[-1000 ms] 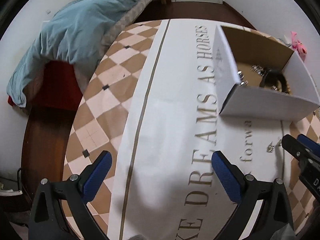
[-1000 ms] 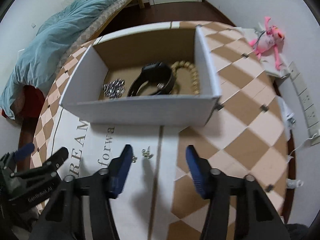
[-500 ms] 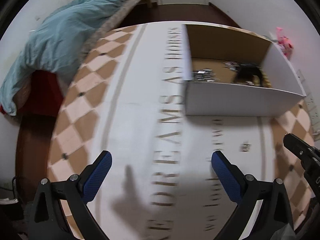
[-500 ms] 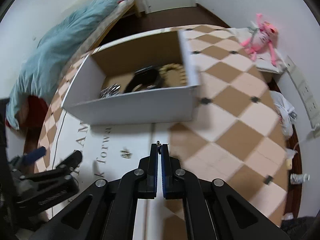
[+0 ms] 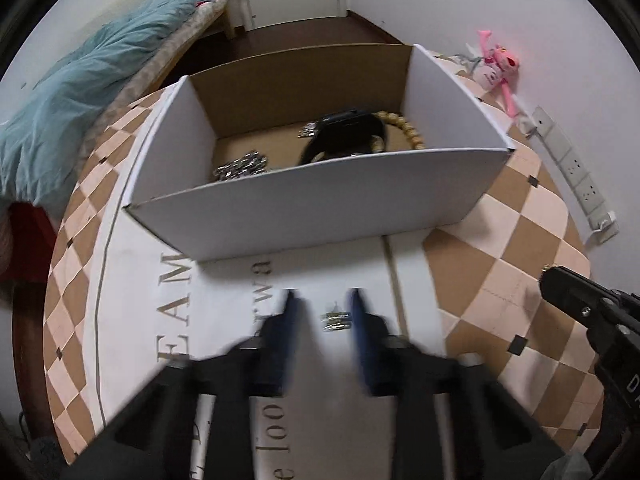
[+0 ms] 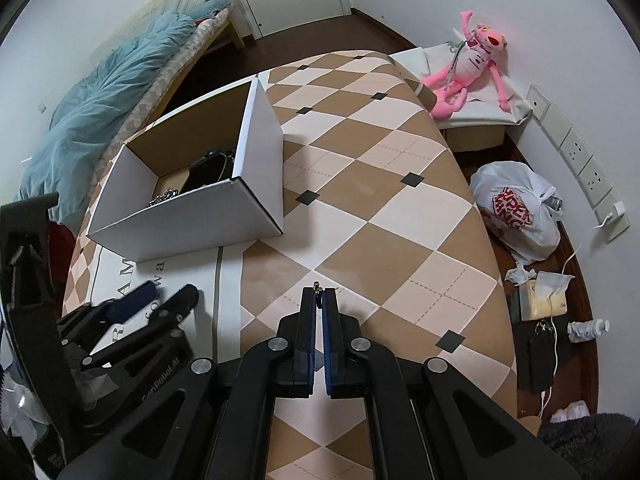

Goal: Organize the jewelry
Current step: 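Grasp a small gold charm with the left tool while the right tool grasps another charm, then carry both charms over the cardboard box and open both tools to drop them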

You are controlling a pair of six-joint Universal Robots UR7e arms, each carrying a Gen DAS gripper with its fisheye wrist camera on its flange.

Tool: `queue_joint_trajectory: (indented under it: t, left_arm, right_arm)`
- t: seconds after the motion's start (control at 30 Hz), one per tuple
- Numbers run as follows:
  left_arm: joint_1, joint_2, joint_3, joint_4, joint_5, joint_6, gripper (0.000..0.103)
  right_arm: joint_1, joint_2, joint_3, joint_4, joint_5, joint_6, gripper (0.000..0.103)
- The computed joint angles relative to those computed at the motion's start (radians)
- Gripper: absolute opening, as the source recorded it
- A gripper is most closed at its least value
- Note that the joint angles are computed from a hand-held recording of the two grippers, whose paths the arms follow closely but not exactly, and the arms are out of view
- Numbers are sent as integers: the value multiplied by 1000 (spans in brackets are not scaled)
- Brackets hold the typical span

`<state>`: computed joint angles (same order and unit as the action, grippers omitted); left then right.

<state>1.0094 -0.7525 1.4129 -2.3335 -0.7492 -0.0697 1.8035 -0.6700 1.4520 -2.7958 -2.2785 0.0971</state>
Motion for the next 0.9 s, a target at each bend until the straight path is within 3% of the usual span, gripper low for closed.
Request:
queue_joint_trajectory:
  t: [0.07,0.6,0.9]
  left_arm:
    - [2,3,-6,-4,0,11,9]
    - [-13,-73,39,-34,-50,-11,9]
    - [-30,-91,-43,-48,-78,35,9]
  right_arm:
    - [1,0,-2,-5,3,-1,3]
    - [39,-10,-26,-41,49,-37,3]
    - [67,6,-112,-19,105,-70,3]
